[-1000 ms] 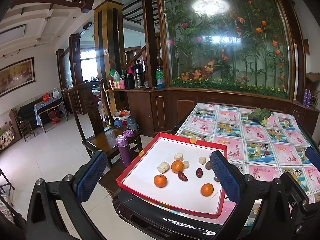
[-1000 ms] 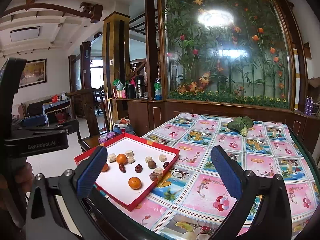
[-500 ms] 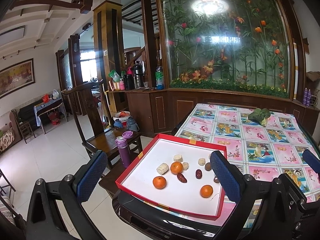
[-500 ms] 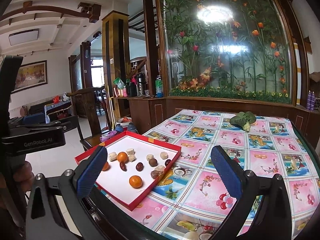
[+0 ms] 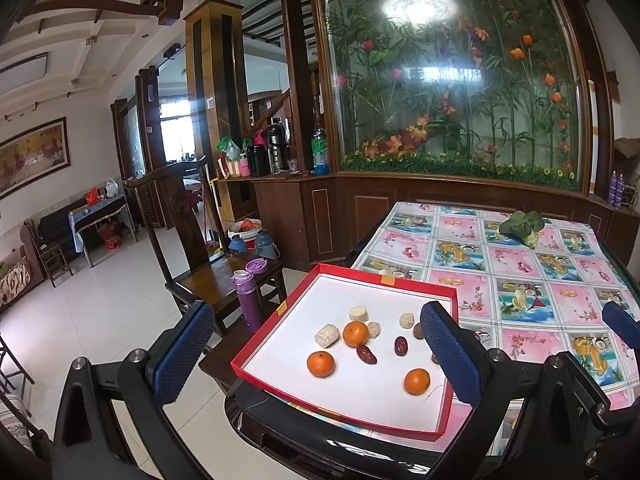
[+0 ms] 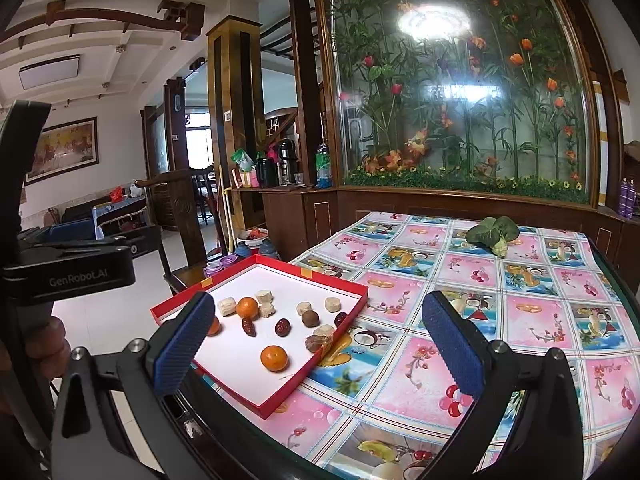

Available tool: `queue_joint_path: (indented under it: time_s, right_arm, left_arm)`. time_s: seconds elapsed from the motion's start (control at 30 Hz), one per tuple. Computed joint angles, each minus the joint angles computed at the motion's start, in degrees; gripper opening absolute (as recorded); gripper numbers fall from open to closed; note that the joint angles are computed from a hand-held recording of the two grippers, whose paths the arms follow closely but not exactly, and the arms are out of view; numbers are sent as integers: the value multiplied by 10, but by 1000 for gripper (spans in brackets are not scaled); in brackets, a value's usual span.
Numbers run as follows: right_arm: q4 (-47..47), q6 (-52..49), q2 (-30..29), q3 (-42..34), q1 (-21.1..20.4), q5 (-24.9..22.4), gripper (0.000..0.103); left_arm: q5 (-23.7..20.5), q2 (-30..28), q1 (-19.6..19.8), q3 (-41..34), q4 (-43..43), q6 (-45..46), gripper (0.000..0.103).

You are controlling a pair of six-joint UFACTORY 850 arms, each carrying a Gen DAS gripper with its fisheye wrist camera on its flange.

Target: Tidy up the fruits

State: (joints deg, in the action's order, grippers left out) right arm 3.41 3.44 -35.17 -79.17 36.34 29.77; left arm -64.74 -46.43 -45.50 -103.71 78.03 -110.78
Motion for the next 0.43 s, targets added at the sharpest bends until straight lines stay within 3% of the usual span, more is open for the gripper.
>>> queue_joint_path:
  time_s: [0.43]
  right_arm:
    - [-10, 8, -17, -21, 0, -17, 103]
  left_arm:
    - [25, -5, 8, -2, 10, -5, 103]
